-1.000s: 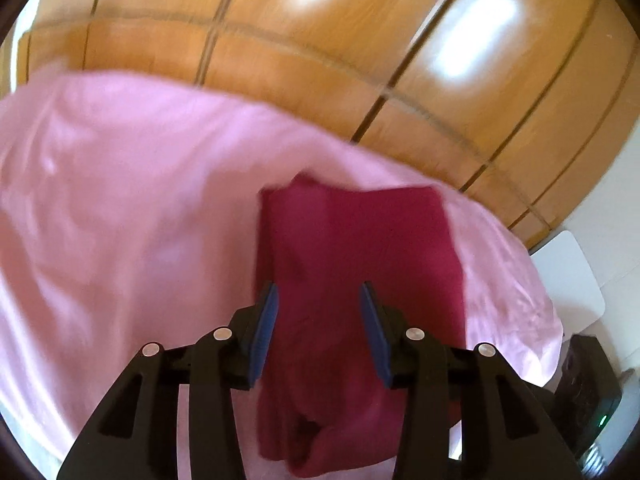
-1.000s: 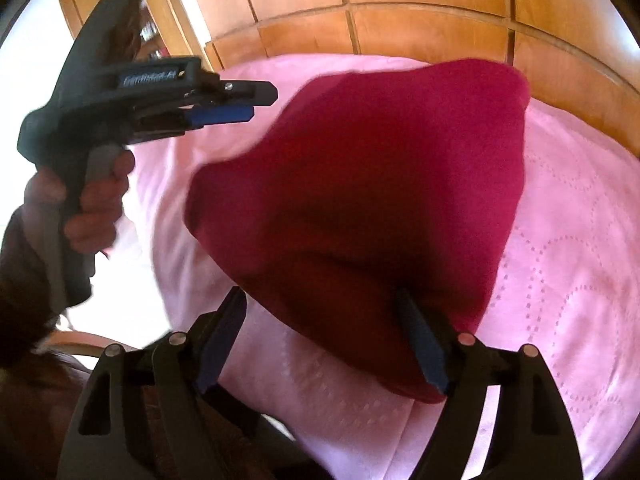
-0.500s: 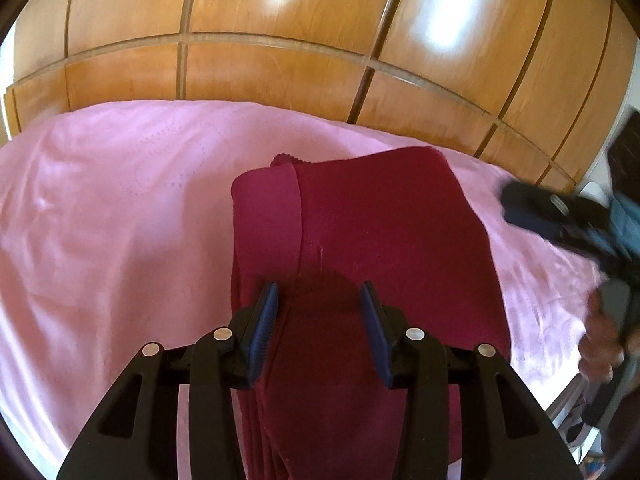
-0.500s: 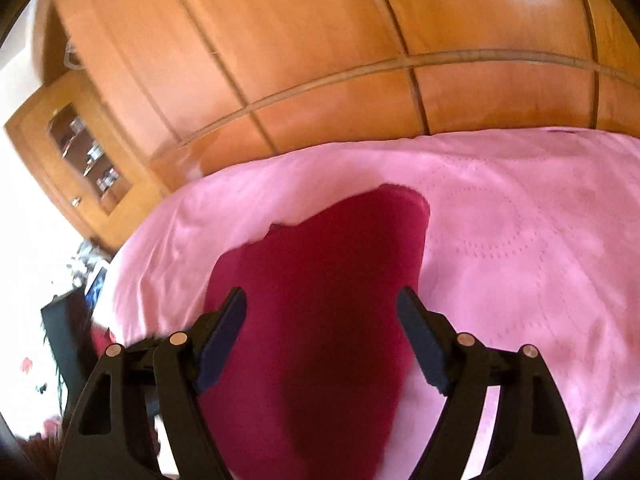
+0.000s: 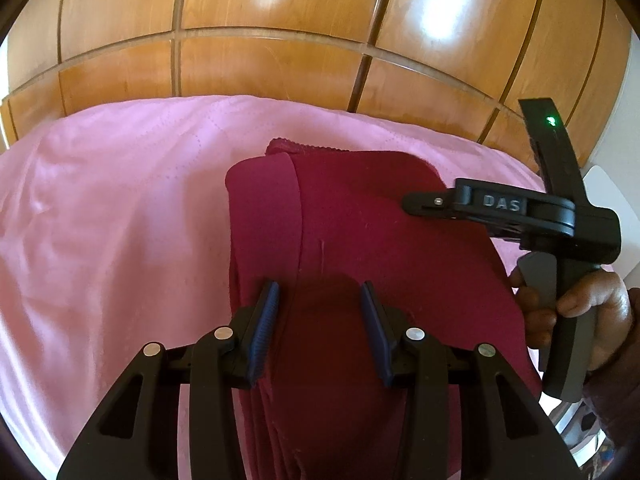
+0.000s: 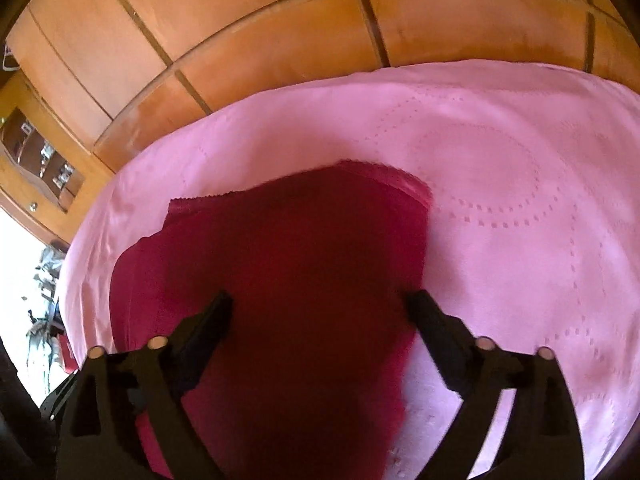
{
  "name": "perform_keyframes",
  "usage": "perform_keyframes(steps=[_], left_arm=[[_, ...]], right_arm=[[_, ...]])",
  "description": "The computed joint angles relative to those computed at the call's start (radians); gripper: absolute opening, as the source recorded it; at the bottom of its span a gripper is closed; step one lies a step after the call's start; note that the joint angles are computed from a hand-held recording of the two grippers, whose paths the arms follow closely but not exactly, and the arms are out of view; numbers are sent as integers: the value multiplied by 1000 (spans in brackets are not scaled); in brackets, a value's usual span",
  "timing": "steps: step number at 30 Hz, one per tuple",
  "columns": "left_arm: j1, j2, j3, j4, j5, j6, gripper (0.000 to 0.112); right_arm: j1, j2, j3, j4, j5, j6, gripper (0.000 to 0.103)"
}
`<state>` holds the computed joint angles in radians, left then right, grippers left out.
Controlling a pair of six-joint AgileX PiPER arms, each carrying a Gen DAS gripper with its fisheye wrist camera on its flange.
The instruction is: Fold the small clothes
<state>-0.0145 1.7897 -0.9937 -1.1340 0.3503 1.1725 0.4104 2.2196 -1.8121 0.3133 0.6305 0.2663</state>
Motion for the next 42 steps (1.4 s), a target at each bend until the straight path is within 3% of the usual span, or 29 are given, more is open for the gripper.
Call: perform_keyframes(steps=[5,9,12,18,21,24,27,29,31,34,42], left_arm=[[-4,-35,31,19,-28,-17,41],[1,-61,52,41,-37,-32,41],[6,-80,68,55,-53,-56,61],[40,-70,65,90,-13,-90,63],[74,-48,55,52,49,-52,63],[133,8,28,-14,170,18,63],[219,102,-34,-64,348,22,63],[274,163,-70,-93,471,25,54],[289,167,-69,-104,503,61,46],[297,150,-59,-113,532,97,35],[274,118,-95,-160,646,98,32]], right_arm=[[-29,-95,170,198,-94,-175,94],[-57,-165,316,492,-113,-469,94],[-63,-205,412,651,-114,-630,94],[-59,-227,499,847,-108,-808,89],[-51,-235,507,856,-117,-812,83],[-43,-232,506,857,-124,-810,83],[-37,-222,502,864,-127,-818,77],[-33,-223,494,841,-129,-801,67],[-25,-234,478,786,-129,-764,54],[-15,-260,466,728,-129,-737,44],[-49,-342,480,748,-135,-800,38]])
